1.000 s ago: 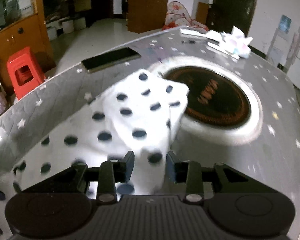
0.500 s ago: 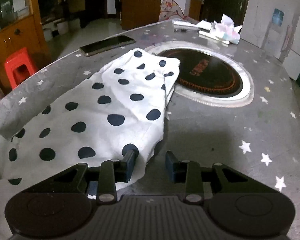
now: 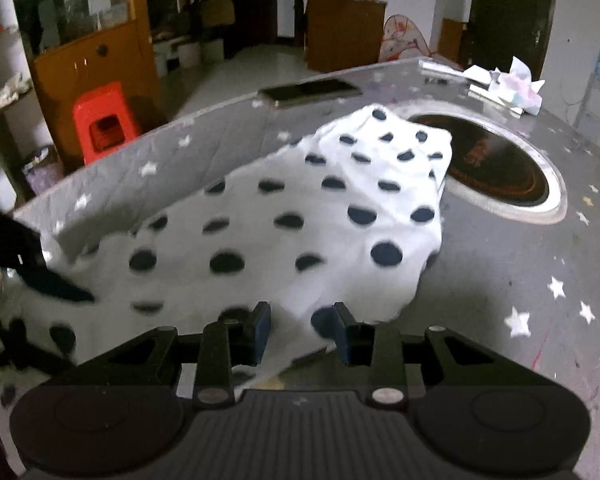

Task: Fold clothes

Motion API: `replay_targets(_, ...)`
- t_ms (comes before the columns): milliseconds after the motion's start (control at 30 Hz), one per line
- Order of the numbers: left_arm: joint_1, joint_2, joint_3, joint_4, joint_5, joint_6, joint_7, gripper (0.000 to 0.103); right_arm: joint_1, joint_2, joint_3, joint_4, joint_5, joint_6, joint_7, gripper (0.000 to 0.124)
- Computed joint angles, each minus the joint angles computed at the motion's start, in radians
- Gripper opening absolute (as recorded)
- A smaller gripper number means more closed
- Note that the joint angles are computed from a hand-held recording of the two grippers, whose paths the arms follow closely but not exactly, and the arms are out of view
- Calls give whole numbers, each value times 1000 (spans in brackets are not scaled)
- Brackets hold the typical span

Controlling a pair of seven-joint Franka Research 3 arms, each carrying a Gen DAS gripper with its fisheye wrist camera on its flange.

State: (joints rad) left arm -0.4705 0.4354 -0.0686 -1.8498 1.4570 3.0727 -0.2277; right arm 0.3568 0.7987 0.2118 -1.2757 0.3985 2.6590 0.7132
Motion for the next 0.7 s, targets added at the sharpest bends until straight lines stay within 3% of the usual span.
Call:
replay_targets(167, 6, -38, -3, -6, 167, -30, -186, 51, -42, -81, 51, -122, 57, 53, -65, 33)
replay_targets(333, 54, -49, -55, -23, 184, -73, -209, 50, -100, -174, 135, -250, 182, 56, -207, 34)
replay_targets(433, 69, -47, -72, -37, 161, -85, -189, 44, -112, -219, 157, -316, 258, 41, -293, 34)
replay_targets(700, 60, -41, -71, -57, 104, -118, -136, 43, -43, -266, 80, -407, 287, 4, -322, 34)
